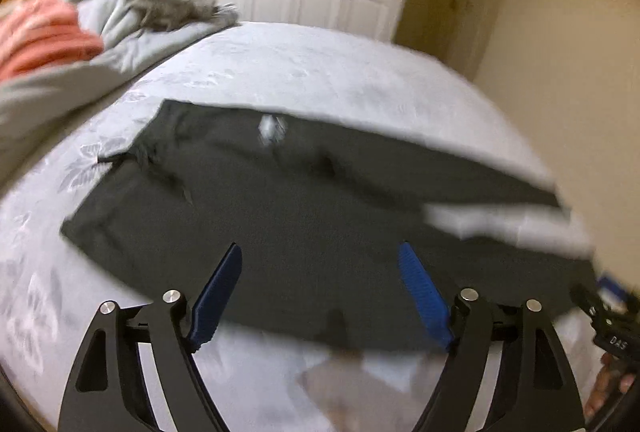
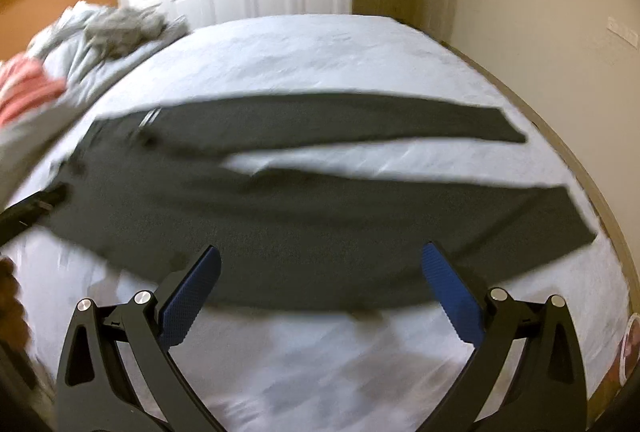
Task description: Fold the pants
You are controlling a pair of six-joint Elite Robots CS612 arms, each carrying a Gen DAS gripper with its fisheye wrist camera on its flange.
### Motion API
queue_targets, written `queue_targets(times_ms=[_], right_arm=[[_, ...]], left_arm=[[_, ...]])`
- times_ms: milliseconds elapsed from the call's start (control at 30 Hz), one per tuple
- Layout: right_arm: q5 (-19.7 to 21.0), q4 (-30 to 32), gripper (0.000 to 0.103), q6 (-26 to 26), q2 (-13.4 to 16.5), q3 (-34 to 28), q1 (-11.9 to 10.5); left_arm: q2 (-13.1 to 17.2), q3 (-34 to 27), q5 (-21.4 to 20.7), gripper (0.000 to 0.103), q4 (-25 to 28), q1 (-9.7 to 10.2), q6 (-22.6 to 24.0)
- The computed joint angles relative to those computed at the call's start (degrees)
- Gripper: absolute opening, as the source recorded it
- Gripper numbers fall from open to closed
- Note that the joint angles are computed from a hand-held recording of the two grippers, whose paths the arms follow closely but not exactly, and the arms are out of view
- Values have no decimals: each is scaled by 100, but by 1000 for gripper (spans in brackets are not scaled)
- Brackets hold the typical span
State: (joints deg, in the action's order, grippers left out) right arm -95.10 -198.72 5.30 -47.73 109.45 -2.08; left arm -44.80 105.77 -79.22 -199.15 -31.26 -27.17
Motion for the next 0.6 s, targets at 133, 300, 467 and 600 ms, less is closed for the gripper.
queue_targets(times_ms=[133, 300, 467, 600], right_arm=[[-516, 476, 98, -139, 222, -741, -537], [-464, 1356, 98, 405, 744, -1820, -1122], [-70, 2349, 98, 1423, 1274, -2823, -1485], [-95, 2607, 98, 1639, 1645, -3400, -1544]], left_arm=[[269, -1122, 163, 80, 1348, 605, -136], [905, -2597, 370, 80, 3100, 1126, -574], [1567, -3744, 23, 80, 3949, 1450, -1577], [2018, -4448, -124, 80, 4649, 1512, -1980]])
